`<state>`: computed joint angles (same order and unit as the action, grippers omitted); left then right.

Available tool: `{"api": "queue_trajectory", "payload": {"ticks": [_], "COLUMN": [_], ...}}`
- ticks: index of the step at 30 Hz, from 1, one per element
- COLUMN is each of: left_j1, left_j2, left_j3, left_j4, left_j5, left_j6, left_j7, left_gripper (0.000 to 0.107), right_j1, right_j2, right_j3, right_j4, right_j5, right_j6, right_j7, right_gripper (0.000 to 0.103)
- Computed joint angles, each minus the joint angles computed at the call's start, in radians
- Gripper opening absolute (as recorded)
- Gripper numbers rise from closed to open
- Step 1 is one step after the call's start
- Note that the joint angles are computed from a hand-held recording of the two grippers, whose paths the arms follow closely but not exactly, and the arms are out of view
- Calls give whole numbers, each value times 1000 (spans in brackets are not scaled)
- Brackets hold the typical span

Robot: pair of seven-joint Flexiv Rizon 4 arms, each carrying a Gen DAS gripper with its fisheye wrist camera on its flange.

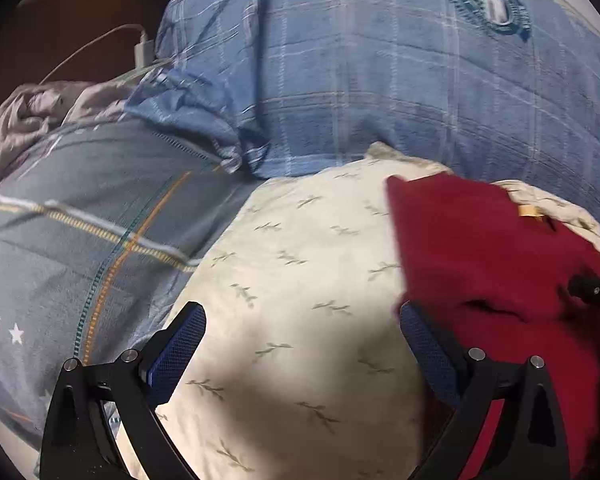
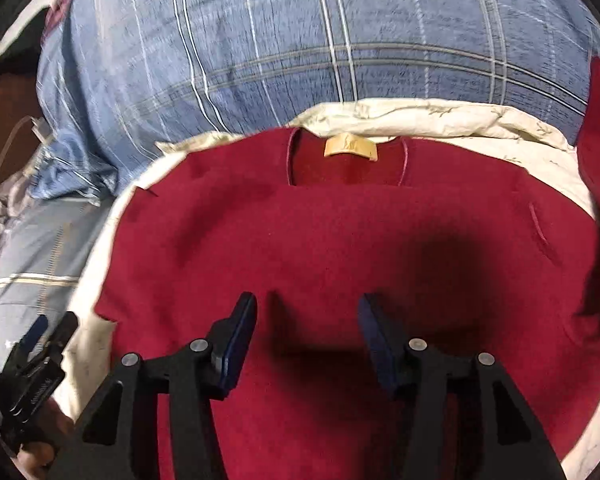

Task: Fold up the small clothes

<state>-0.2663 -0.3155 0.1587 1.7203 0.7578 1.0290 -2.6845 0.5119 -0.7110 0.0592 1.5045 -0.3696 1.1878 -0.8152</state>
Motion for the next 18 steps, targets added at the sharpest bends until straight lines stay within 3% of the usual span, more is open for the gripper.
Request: {"api": "queue_trajectory", "payload": {"ticks": [2, 5, 8, 12, 14, 18], "left_j1": [-10, 12, 8, 20, 45, 45], "left_j2": [8, -5, -54, -114, -152, -217], "left_j3": [-3, -34, -45, -54, -76, -62], "left_j4": [-8, -10, -57, -98, -114, -152], "left_j5": [18, -45, -102, -206, -284, -380], "left_j6": [27, 91, 99, 115, 123, 83], "left_j7": [-11, 54, 119, 243, 325, 403], "left_gripper": [99, 99, 98, 98, 98, 98], "right_j1": [29, 17, -69, -126, -114, -57], "right_j2": [35, 57, 41, 83, 112, 139], "right_j3": [-59, -78, 16, 62, 15, -170], "right_j4": [60, 97, 60, 104, 129, 140], "right_j5": [-43, -76, 3, 71, 53, -73], "right_j6": [22, 20, -72, 14, 61, 53], "right_j7": [40, 59, -5, -82, -65, 96], "right_gripper": [55, 55, 62, 62, 62, 72]}}
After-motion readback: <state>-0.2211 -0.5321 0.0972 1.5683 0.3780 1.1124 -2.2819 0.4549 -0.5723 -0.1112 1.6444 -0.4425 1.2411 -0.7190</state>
